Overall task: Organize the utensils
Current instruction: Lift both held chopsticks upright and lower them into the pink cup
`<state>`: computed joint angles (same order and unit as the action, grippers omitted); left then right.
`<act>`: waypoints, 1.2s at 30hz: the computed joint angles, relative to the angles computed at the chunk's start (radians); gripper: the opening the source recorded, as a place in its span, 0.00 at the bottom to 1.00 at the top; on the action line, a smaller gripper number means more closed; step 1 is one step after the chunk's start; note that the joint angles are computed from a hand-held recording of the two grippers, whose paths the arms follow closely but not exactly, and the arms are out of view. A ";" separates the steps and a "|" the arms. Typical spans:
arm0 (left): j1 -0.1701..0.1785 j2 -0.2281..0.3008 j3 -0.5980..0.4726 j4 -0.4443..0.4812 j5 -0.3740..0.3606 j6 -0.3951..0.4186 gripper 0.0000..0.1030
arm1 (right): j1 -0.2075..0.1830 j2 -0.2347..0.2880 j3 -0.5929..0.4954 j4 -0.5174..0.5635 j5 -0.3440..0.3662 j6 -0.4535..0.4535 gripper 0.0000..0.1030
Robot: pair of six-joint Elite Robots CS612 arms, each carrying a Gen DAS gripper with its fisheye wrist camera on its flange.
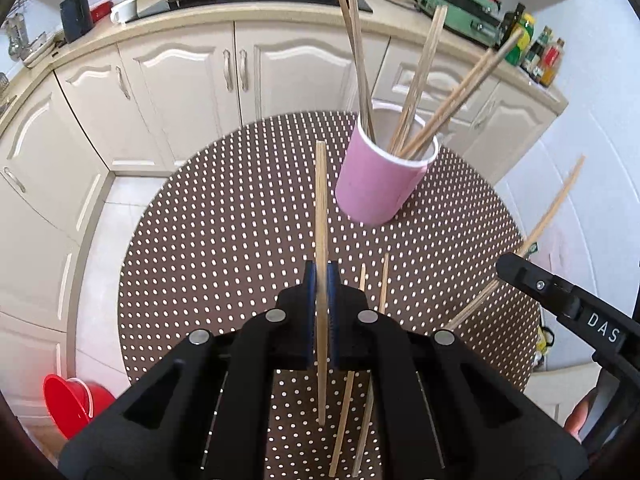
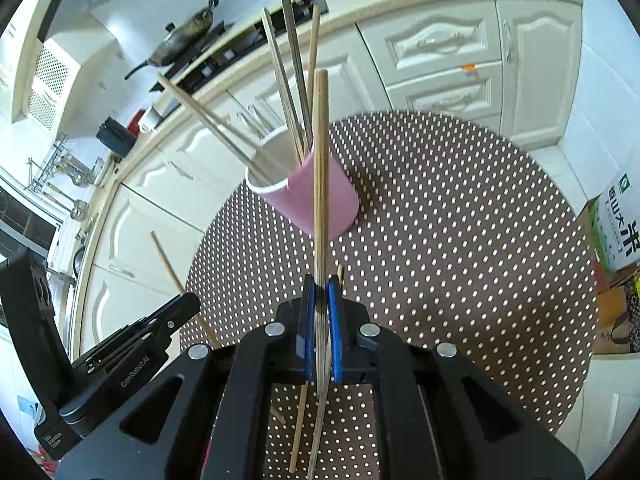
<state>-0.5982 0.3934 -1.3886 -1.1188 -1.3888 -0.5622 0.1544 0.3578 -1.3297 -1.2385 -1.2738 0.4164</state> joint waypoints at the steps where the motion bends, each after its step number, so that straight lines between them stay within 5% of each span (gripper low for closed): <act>1: -0.001 -0.003 -0.002 -0.007 0.004 -0.003 0.06 | 0.000 0.000 -0.001 -0.006 -0.003 0.002 0.05; 14: -0.007 -0.039 0.013 -0.132 0.069 0.008 0.06 | -0.008 -0.023 0.003 -0.102 -0.042 -0.004 0.05; 36: -0.001 -0.126 0.127 -0.306 0.072 0.081 0.06 | -0.030 -0.083 0.093 -0.273 -0.033 0.035 0.05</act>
<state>-0.5989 0.2677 -1.2618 -1.4246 -1.3168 -0.4808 0.1241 0.2746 -1.2368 -1.5118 -1.3070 0.4517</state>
